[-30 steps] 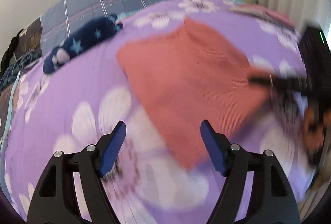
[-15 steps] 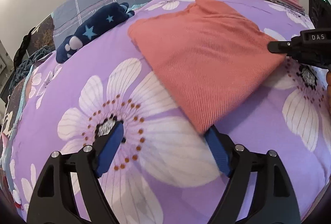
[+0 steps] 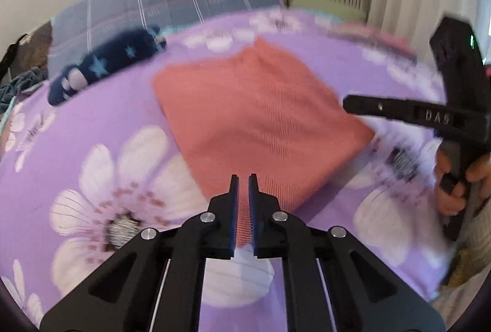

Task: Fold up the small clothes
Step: 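Grasp the folded shirt's edge with both grippers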

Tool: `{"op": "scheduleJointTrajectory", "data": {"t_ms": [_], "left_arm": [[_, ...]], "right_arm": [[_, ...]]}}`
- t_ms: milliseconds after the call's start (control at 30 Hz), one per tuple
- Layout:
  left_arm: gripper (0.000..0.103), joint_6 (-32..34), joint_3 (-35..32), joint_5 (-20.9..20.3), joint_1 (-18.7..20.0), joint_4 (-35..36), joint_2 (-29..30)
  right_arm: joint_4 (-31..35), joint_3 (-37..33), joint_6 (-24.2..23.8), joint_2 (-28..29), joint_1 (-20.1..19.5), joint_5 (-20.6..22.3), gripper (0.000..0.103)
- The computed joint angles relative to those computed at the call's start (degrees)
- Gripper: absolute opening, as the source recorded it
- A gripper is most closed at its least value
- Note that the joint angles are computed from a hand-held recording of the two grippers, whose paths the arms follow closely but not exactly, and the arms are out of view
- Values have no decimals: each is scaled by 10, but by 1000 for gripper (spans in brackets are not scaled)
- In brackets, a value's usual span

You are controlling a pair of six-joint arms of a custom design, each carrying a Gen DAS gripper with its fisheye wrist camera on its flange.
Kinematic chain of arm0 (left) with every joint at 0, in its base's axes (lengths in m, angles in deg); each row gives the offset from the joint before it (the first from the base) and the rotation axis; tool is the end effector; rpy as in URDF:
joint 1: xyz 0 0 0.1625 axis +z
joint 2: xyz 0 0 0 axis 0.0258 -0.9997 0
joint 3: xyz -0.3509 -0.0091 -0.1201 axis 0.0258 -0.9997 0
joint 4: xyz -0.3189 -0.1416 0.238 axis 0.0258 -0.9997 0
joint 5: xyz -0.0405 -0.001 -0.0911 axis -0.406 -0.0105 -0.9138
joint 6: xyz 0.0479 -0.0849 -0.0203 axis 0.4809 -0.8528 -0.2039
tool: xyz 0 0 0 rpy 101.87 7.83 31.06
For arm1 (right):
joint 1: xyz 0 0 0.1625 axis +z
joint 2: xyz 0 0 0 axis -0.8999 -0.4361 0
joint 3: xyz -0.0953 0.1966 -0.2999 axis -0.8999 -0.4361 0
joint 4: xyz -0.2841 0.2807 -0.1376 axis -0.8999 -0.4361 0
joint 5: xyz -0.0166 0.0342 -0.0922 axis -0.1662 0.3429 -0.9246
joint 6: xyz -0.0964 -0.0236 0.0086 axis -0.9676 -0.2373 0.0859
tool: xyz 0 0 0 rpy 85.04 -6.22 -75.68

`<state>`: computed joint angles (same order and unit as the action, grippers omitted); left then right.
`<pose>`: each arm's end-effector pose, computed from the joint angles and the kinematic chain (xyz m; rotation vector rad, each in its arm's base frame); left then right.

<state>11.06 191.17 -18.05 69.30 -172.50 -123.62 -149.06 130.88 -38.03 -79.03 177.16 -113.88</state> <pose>0.0658 -0.4179 0.3191 0.5558 2.2348 -0.7684 0.3383 -0.5032 -0.0970 0.7547 -2.8116 0.7956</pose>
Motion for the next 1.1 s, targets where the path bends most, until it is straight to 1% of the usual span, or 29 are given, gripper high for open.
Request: {"op": "scheduleJointTrajectory", "data": {"t_ms": [33,67,100,133,167,233,267,300,367,400,433,467,500,533,567,600,633,700,733,767,833,867,900,933,967,1000,1033,1067,1100], "left_arm": [[8,2,2,11,6,-12,19],[8,13,8,9,11,-40,29],[9,22,15,9,9,-57,26],[9,19,14,7,7,-49,20],[11,10,9,-2,9,-30,10],[13,-11,-5,-28,13,-2,-7],[15,-10,-11,-35,15,-3,-9],[20,-3,-20,-39,18,-11,-6],[28,10,-33,-22,16,-46,13],[28,18,-45,-9,17,-69,31],[28,21,-63,-13,24,-74,47],[28,18,-80,-25,33,-72,60],[32,5,-108,-41,46,-64,81],[36,-10,-133,-49,57,-57,100],[48,-17,-150,-56,65,-52,114],[57,-25,-174,-63,75,-47,134],[59,-27,-197,-74,86,-41,152],[62,-28,-230,-91,100,-20,177],[63,-28,-246,-94,107,-11,189],[63,-32,-261,-96,112,-3,203],[66,-54,-306,-125,132,33,234],[67,-67,-327,-142,142,47,247],[67,-83,-349,-165,153,58,260],[64,-98,-368,-191,163,66,271],[35,-107,-376,-214,170,72,275],[21,-123,-387,-243,180,79,278],[18,-139,-388,-267,185,78,274],[15,-153,-373,-299,192,53,260],[15,-153,-359,-314,193,32,250]], "right_arm": [[24,-7,14,6,-6,-24,19],[32,-5,25,4,-13,-24,7],[33,-2,38,0,-19,-7,4],[40,1,44,-7,-22,4,4],[50,0,41,-12,-18,-1,5],[54,-11,17,-14,-3,-23,9],[55,-19,3,-15,3,-25,18],[53,-23,-10,-16,6,-22,26],[62,-56,-37,-8,19,-30,29],[71,-78,-50,-1,22,-34,29],[90,-111,-65,12,24,-29,29],[107,-132,-74,18,21,-20,29],[140,-168,-78,32,17,-13,29],[166,-202,-74,47,15,-15,29],[184,-231,-69,60,12,-21,30],[205,-263,-61,74,10,-26,34],[225,-296,-53,90,6,-28,36],[258,-347,-46,114,1,-31,43],[274,-369,-45,126,1,-32,44],[293,-398,-44,141,-1,-33,45],[327,-440,-43,166,-6,-28,45],[339,-453,-43,174,-8,-26,41],[355,-473,-46,185,-10,-21,20],[363,-482,-51,190,-13,-15,8],[347,-472,-54,186,-18,6,8],[330,-456,-57,178,-20,25,7],[303,-429,-64,162,-26,62,7],[271,-395,-75,144,-32,110,7],[247,-372,-85,131,-37,142,7]]}}
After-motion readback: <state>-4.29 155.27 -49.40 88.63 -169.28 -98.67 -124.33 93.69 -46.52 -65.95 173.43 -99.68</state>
